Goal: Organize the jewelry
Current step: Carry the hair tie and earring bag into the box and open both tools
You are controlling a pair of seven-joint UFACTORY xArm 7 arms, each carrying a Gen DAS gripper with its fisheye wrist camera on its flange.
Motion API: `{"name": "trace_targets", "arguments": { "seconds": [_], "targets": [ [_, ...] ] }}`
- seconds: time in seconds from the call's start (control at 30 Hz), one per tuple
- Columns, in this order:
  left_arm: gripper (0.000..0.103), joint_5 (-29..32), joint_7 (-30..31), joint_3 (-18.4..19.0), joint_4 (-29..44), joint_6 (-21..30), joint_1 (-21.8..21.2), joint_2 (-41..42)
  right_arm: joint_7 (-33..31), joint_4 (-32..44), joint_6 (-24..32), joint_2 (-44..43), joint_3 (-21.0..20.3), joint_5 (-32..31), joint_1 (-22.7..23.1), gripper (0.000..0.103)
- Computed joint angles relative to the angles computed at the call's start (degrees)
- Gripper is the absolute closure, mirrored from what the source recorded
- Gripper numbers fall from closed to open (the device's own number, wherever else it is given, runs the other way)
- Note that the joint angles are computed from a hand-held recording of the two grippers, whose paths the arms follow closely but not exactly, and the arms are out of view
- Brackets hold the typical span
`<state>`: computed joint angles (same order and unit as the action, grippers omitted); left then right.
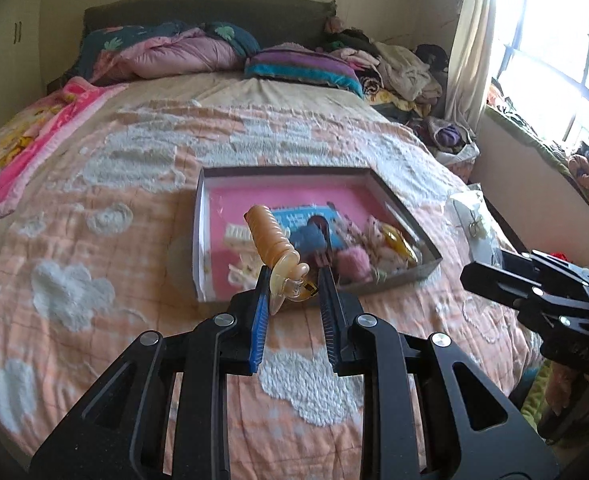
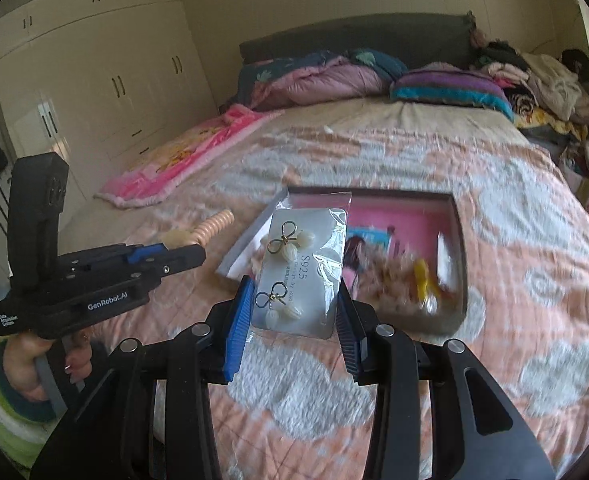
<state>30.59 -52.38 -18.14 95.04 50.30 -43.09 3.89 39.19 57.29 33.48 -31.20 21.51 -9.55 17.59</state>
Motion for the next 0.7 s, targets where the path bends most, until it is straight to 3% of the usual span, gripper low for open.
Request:
{"name": "trace_targets", "arguments": {
  "seconds": [0.23,0.7],
  "targets": [
    [0.087,0.57,1.96,1.45,5.42,0.29,-0.76,4.09,-0.05,3.25,0.57,1.87,0.13,-3.41,-3.07,0.065],
    [0.087,-3.26,6.11,5.76,13.3,0.58,-3.59,12.45,1.01,2.72,1.32,4.06,-2.04,-6.97,-6.58,0.065]
  ]
}}
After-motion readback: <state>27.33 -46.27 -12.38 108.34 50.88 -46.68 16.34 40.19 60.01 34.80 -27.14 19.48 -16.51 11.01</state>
